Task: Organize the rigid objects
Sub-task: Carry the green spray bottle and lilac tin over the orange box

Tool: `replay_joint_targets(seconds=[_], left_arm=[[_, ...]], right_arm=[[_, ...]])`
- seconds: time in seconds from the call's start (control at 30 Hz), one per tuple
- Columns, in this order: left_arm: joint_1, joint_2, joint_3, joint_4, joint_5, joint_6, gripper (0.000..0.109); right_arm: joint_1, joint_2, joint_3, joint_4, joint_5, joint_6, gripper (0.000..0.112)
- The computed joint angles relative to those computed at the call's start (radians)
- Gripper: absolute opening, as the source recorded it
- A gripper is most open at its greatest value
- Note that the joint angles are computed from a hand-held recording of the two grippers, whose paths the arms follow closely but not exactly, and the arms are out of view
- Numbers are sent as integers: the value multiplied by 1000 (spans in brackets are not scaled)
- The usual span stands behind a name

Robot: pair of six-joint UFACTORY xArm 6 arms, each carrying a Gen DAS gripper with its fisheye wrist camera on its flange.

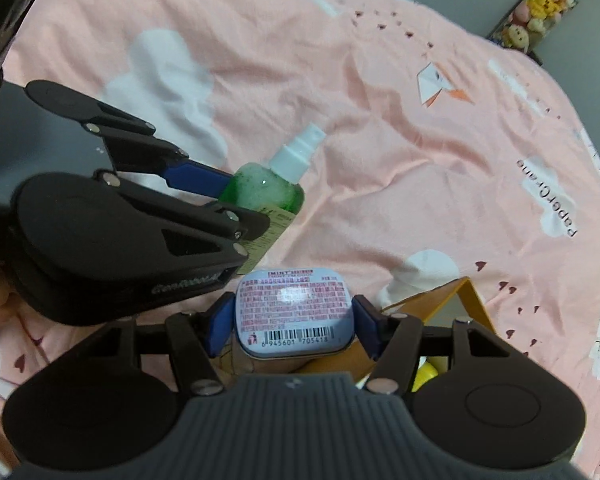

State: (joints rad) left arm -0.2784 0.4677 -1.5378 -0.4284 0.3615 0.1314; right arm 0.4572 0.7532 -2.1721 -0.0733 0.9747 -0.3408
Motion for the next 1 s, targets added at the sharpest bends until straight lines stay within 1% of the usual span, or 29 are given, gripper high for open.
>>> replay_joint_targets(seconds=[0.13, 0.23, 0.33, 0.47, 0.57, 0.63, 0.7, 0.9, 1.0], left_arm=[[-9, -54, 33, -60, -30, 64, 33], [-18, -85, 38, -130, -30, 134, 33], [-22, -104, 19, -241, 16, 229, 33], [-39, -115, -7, -337, 57, 325, 33], [-47, -105, -44, -407, 115, 396, 33], [-45, -89, -82, -458, 183, 442, 33], [-43, -61, -127, -483, 246, 459, 33], [-62, 34, -247, -461, 362, 418, 33], [-79, 82, -305, -425, 412, 388, 33]], right_arm=[[-4, -111, 147, -12, -92, 31, 61], [-12, -187, 240, -19, -153, 58, 62], [-25, -256, 324, -48, -197, 100, 62], [-59, -340, 430, -97, -234, 182, 62], [-88, -399, 514, -135, -250, 246, 62], [-104, -440, 570, -163, -253, 285, 62], [-125, -469, 616, -177, -255, 321, 62], [-181, -526, 727, -203, -253, 445, 62], [-212, -537, 764, -142, -259, 430, 62]])
